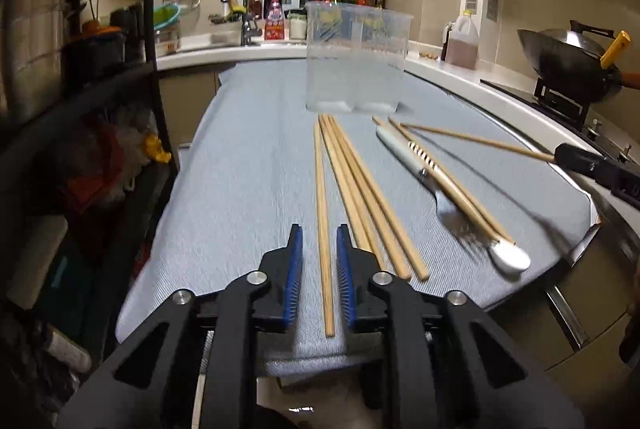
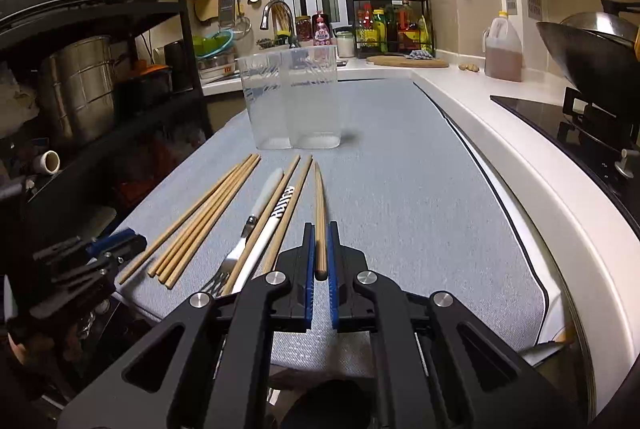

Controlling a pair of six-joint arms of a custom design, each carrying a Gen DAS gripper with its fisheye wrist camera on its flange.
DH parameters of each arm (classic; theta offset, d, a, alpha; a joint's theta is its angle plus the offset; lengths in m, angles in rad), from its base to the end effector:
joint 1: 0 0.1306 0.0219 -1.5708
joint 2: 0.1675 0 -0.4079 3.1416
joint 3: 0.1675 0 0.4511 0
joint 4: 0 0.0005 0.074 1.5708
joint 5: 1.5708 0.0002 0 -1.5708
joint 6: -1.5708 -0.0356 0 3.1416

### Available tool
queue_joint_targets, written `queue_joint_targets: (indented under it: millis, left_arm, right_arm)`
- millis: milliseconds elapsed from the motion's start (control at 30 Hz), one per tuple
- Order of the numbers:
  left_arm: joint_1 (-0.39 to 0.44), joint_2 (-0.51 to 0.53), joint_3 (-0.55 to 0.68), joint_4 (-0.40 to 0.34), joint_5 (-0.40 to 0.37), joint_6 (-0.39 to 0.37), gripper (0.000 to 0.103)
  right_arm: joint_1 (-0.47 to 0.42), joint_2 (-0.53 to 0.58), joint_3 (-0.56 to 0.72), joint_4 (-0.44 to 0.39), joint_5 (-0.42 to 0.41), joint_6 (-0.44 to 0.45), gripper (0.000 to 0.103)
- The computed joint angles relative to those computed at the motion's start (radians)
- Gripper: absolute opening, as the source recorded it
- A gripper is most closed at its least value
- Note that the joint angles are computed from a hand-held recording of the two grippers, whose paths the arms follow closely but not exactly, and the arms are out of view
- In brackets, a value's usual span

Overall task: Organize utensils
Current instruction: 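Close the left tool on one chopstick while the right tool grasps another chopstick, then lift both held chopsticks and carry them above the clear plastic container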

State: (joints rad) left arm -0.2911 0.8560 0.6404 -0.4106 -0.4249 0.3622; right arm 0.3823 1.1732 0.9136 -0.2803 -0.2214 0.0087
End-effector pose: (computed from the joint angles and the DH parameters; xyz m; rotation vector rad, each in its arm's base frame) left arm 0.3263 -0.0830 0.3199 -0.3092 2.1128 0.0857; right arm 0.4222 0.1777 0.3559 -0.5441 2.0587 0.4557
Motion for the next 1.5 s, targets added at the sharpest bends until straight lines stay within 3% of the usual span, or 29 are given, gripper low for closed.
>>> queue_joint_targets:
  millis: [200,367,400,533,667,833,1267,1500]
  left_arm:
    - [-0.022,0.001,-0.035,0.068,-0.052,-0.036,0.017]
    - [-0.045,-0.009,-0.076,0.169,-0.104,-0.100,0.015]
    - [-0.040,-0.010,-0.073,0.161,-0.085,-0.095,0.007]
    - [-0.016,-0.018,-0.030,0.065,-0.009,-0.056,0.006]
    - [-0.052,-0.090,-0.009,0.083,-0.071,-0.117,0.006]
    - [-0.067,-0.132,0.059,0.105,-0.092,-0.200,0.005]
    - [0.078,0.019,0.289,-0.050,0.090,-0.181,0.005]
    - [0.135,0.104,0.404,-0.132,0.168,-0.168,0.005]
  right_arm:
    - [0.005,-0.007,-0.006,-0.001,0.002,0.002,0.006]
    - [0.011,-0.010,-0.007,0.000,0.007,0.001,0.006]
    - [0.012,-0.012,-0.008,0.002,0.009,0.004,0.006]
    - [0.006,-0.020,-0.007,0.013,0.002,0.001,0.006]
    - [0.000,-0.038,-0.007,0.040,-0.005,-0.012,0.006]
    - [-0.007,-0.045,0.027,0.059,-0.018,-0.019,0.006]
    - [-0.001,0.086,0.266,-0.038,0.014,-0.008,0.006]
    - [-0.005,0.166,0.412,-0.118,-0.024,-0.014,0.006]
